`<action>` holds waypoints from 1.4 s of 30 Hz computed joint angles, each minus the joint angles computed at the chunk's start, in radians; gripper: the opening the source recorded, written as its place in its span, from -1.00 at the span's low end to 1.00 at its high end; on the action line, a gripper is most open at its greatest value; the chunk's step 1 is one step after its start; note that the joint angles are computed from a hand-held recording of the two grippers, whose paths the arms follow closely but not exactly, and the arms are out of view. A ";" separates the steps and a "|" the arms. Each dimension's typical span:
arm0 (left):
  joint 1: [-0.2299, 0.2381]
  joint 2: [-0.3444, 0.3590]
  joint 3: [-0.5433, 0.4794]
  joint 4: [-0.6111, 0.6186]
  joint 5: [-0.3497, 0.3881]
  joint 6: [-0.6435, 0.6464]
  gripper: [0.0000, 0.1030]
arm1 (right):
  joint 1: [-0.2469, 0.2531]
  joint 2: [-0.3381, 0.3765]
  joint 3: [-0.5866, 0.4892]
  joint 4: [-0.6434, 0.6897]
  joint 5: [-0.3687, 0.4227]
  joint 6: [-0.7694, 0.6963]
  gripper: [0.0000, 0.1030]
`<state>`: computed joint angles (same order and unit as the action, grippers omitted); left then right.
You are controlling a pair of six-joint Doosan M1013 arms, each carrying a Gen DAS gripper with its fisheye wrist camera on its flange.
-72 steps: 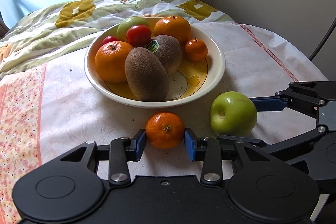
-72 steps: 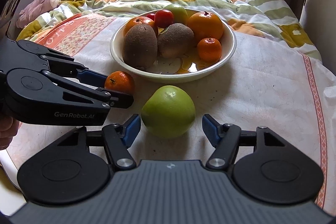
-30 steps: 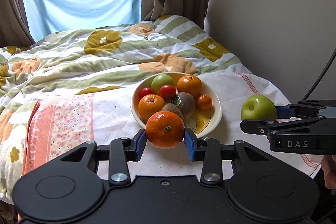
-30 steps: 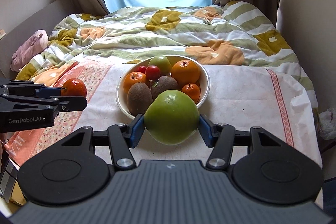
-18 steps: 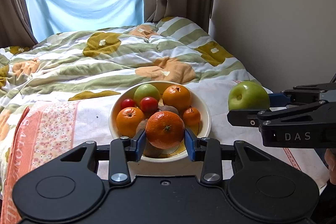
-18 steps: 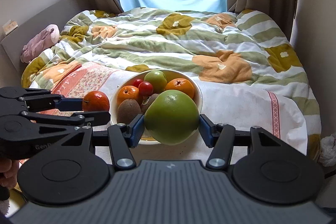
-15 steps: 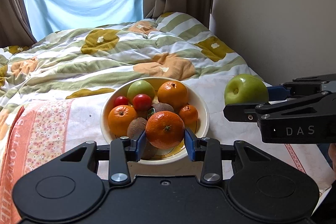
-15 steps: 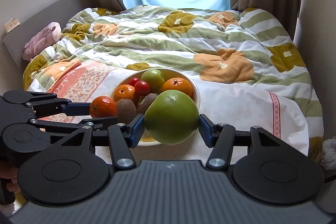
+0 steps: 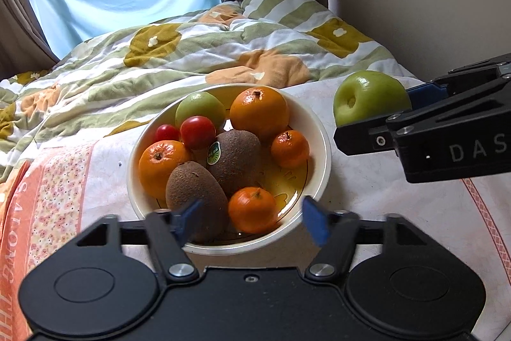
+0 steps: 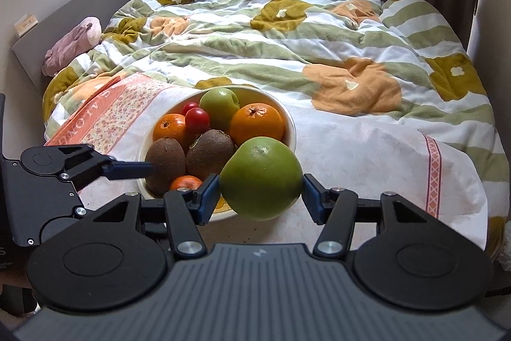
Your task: Organize fruits
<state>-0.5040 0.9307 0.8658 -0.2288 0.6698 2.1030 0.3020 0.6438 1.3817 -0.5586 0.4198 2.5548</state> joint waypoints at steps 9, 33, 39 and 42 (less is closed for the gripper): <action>0.018 -0.032 0.025 -0.024 -0.004 -0.022 0.85 | -0.004 0.013 -0.025 0.057 -0.015 -0.081 0.37; 0.061 -0.089 0.111 0.034 -0.049 -0.147 0.86 | 0.026 0.107 -0.167 0.264 -0.005 -0.351 0.38; 0.067 -0.090 0.118 0.015 -0.050 -0.123 0.86 | 0.039 0.115 -0.169 0.111 0.011 -0.218 1.00; 0.072 -0.090 0.117 -0.013 -0.042 -0.097 0.86 | 0.041 0.111 -0.165 0.082 0.018 -0.176 1.00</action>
